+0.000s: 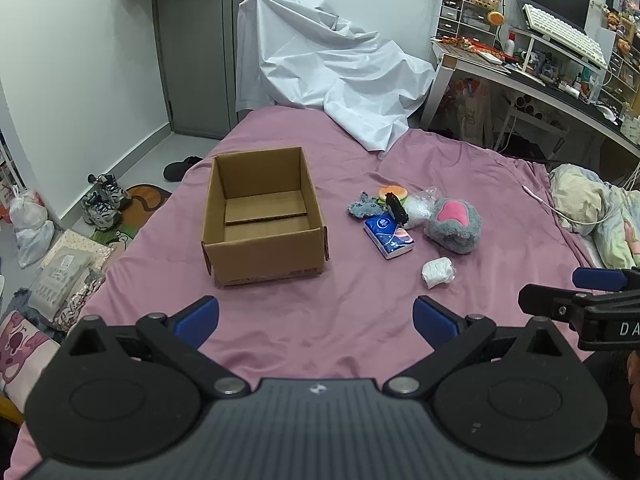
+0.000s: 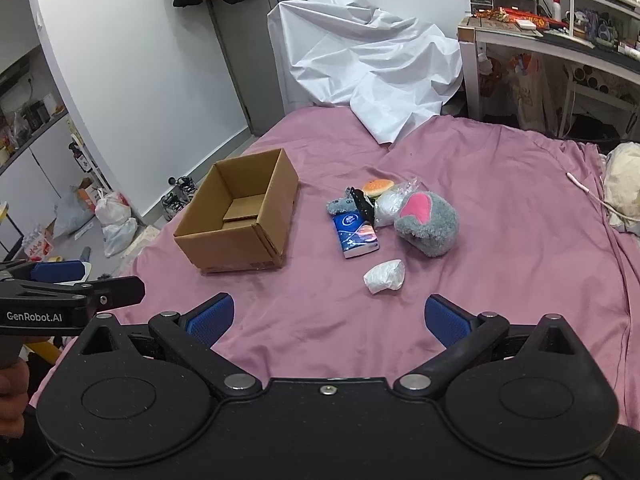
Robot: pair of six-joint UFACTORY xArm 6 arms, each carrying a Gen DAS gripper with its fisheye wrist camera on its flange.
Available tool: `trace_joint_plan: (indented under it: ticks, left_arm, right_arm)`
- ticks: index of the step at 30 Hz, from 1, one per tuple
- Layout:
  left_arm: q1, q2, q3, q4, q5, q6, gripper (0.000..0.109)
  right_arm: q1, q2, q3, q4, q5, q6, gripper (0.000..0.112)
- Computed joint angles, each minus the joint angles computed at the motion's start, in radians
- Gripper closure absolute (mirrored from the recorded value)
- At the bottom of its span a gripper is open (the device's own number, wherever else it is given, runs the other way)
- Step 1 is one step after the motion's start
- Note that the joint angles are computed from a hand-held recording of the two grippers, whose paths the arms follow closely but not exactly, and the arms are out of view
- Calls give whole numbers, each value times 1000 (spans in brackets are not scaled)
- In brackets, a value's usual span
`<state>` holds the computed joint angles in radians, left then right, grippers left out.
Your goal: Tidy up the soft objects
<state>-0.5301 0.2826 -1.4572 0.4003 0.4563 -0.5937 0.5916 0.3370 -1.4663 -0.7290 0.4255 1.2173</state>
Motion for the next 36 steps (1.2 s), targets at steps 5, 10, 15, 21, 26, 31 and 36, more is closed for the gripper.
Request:
trace_joint_plan:
  ticks: [5, 10, 15, 21, 26, 31, 36]
  left_arm:
    - [-1, -6, 5, 43, -6, -33, 6]
    - [-1, -10, 8, 56, -13, -38, 6]
    - [2, -12, 12, 23, -16, -17, 6]
    - [8, -15, 20, -11, -26, 1, 6]
    - [10, -13, 18, -45, -29, 20, 6]
    - [9, -9, 12, -66, -28, 38, 6]
    - [11, -4, 3, -60, -29, 17, 6]
  right_arm:
    - [0, 0, 0, 2, 6, 4, 10]
    - [5, 5, -10, -3, 28, -2, 10]
    - [12, 10, -17, -23, 46, 20, 10]
    - [13, 11, -20, -22, 52, 22, 10]
    - [13, 7, -18, -31, 59, 34, 10]
    - [13, 6, -17, -40, 65, 52, 10]
    - [13, 2, -14, -66, 64, 82, 10]
